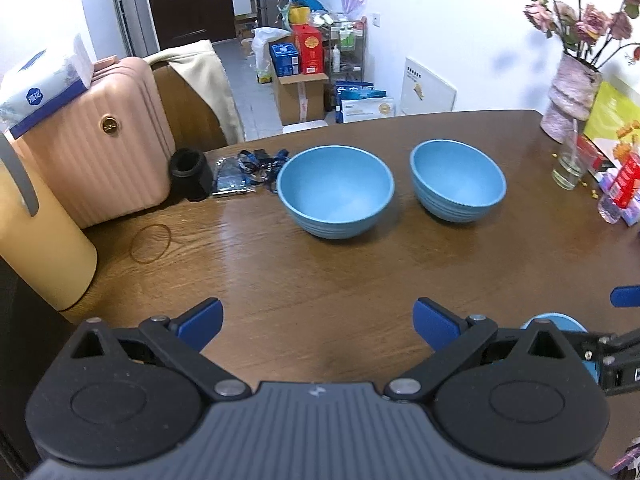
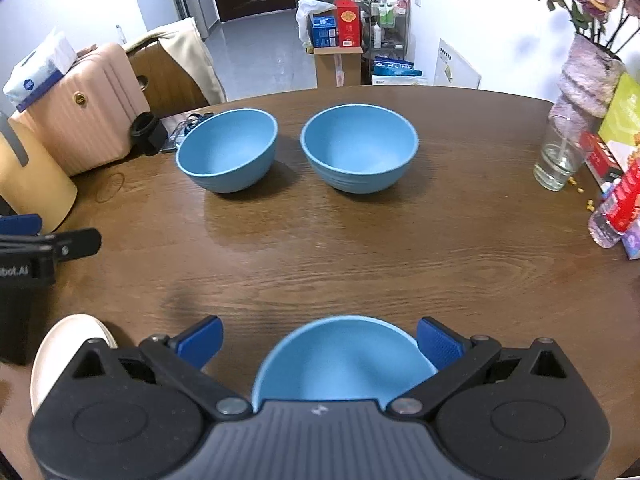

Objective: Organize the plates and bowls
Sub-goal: 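Move both open grippers toward the blue bowl beside the black lanyard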

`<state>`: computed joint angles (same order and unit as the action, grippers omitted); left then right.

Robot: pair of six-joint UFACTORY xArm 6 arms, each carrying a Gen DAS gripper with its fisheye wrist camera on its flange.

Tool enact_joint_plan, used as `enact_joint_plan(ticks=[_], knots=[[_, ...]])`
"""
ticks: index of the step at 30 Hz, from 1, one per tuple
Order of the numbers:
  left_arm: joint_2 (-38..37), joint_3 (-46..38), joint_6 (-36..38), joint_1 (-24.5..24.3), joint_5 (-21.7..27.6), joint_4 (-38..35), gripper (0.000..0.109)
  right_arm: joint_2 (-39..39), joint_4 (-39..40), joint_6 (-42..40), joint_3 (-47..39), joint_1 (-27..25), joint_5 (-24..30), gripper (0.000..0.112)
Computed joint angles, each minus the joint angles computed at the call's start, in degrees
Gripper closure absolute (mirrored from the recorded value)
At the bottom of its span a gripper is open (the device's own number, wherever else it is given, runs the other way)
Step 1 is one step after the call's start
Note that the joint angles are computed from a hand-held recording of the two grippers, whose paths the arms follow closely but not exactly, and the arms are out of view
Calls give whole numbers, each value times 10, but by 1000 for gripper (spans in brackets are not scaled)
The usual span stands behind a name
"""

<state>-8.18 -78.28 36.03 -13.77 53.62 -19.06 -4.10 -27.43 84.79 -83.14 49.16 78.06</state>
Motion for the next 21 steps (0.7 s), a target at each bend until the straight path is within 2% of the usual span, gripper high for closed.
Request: enact_joint_plan(ticks=[21], knots=[[159,-164,12,15,16,-2,6,148,34,-52,-157,-74,-24,9]])
